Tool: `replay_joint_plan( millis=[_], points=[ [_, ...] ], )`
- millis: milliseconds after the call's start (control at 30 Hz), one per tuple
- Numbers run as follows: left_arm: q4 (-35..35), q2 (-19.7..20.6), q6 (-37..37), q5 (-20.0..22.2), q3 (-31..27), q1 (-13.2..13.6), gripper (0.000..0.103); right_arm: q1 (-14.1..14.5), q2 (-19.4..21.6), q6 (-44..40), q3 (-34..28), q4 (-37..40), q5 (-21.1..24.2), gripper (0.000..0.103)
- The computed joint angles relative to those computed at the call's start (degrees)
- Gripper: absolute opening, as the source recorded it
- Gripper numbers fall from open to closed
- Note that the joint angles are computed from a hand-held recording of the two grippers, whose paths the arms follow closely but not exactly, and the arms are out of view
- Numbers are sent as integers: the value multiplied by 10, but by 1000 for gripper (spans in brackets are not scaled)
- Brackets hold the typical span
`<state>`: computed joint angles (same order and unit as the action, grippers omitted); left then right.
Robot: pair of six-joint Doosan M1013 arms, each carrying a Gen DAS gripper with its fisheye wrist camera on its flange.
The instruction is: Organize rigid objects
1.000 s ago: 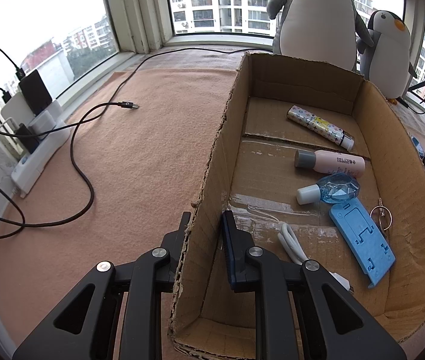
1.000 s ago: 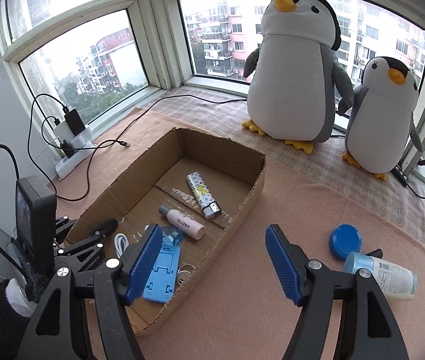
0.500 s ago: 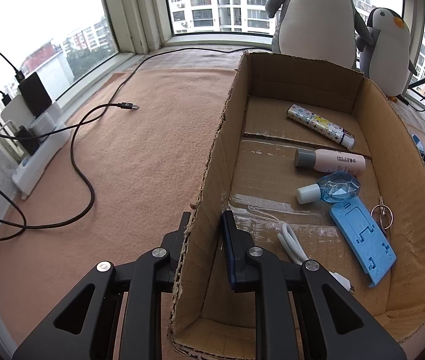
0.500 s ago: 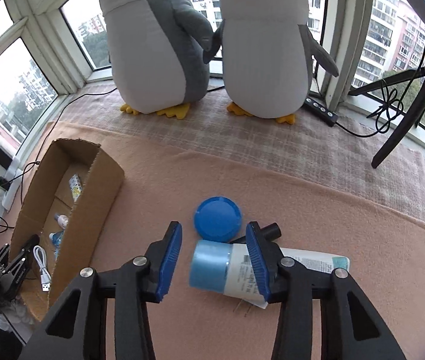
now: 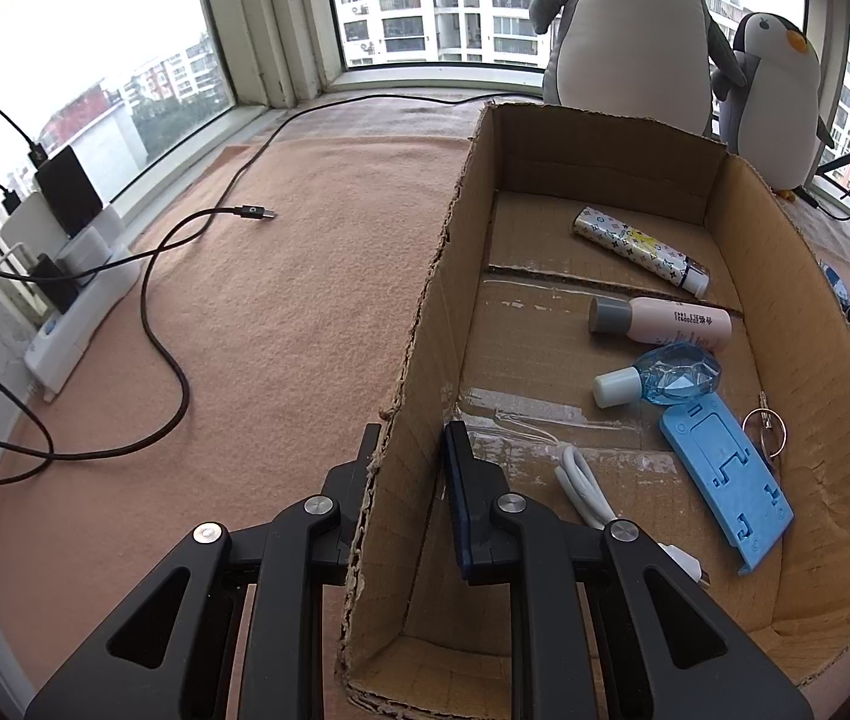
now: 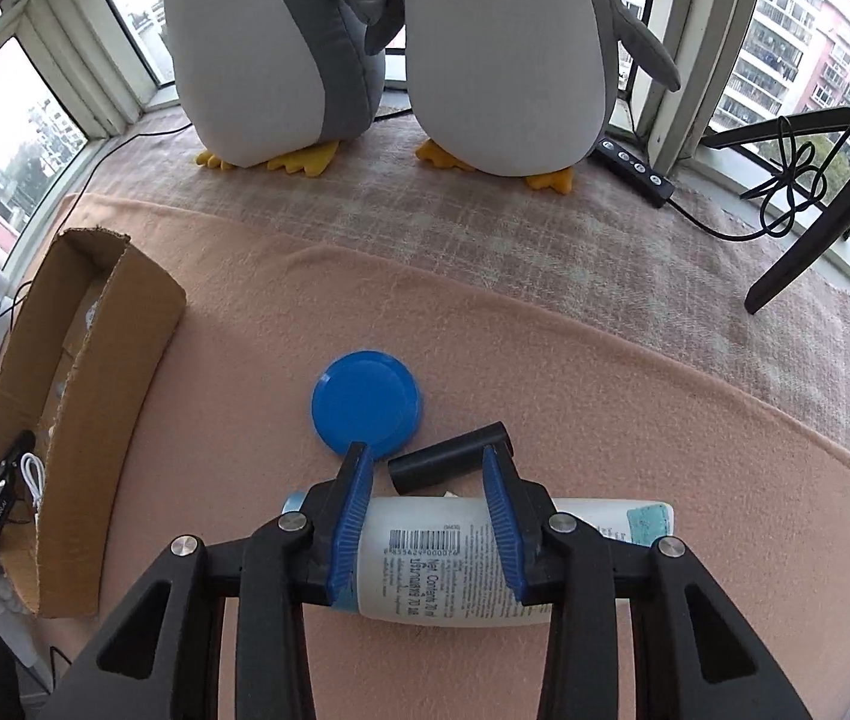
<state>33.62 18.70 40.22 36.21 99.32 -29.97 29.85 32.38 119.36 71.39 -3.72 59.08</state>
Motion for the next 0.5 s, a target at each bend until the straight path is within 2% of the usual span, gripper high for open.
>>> replay_joint_plan(
  millis=[267, 500],
  points=[
    [0, 0, 0, 1, -1, 0, 17, 15, -43, -27, 68, -9, 3, 33],
    [0, 1, 0, 1, -1, -1, 17, 15, -98, 46, 139, -20, -52, 33]
  ],
)
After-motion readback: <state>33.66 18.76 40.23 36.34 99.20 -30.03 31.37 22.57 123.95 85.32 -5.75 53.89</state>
